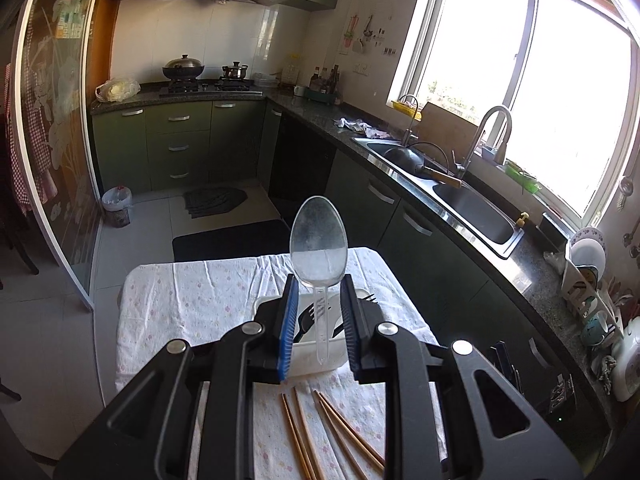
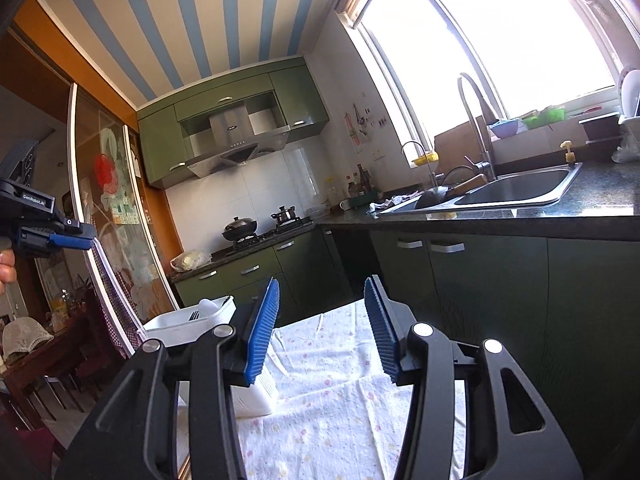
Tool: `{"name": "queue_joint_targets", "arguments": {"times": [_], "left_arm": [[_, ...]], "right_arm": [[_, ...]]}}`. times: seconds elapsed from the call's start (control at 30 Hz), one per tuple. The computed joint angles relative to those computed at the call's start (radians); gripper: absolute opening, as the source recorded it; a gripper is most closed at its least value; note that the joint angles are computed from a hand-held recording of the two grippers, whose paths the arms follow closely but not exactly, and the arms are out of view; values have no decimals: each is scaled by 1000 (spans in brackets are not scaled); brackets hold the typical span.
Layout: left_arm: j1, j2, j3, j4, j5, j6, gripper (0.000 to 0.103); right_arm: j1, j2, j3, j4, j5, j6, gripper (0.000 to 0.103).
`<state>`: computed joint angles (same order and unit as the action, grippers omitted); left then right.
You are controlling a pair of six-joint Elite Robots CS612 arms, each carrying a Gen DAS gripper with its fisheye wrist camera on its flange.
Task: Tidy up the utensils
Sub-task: 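Lower the clear spoon into the white caddy and open the left gripper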
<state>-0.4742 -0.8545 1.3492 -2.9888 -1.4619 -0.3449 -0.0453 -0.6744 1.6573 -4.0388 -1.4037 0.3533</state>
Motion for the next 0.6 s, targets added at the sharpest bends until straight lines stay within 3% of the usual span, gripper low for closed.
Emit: {"name": "queue_joint_targets", "arguments": {"times": [0.47, 0.6], "left_arm": [[-10, 28, -74, 9, 113, 40, 20], [-9, 47, -98, 50, 110, 43, 20]], "right_arm": [[-4, -4, 8, 6, 3, 14, 46], [-10, -9, 10, 7, 8, 19, 46]]}}
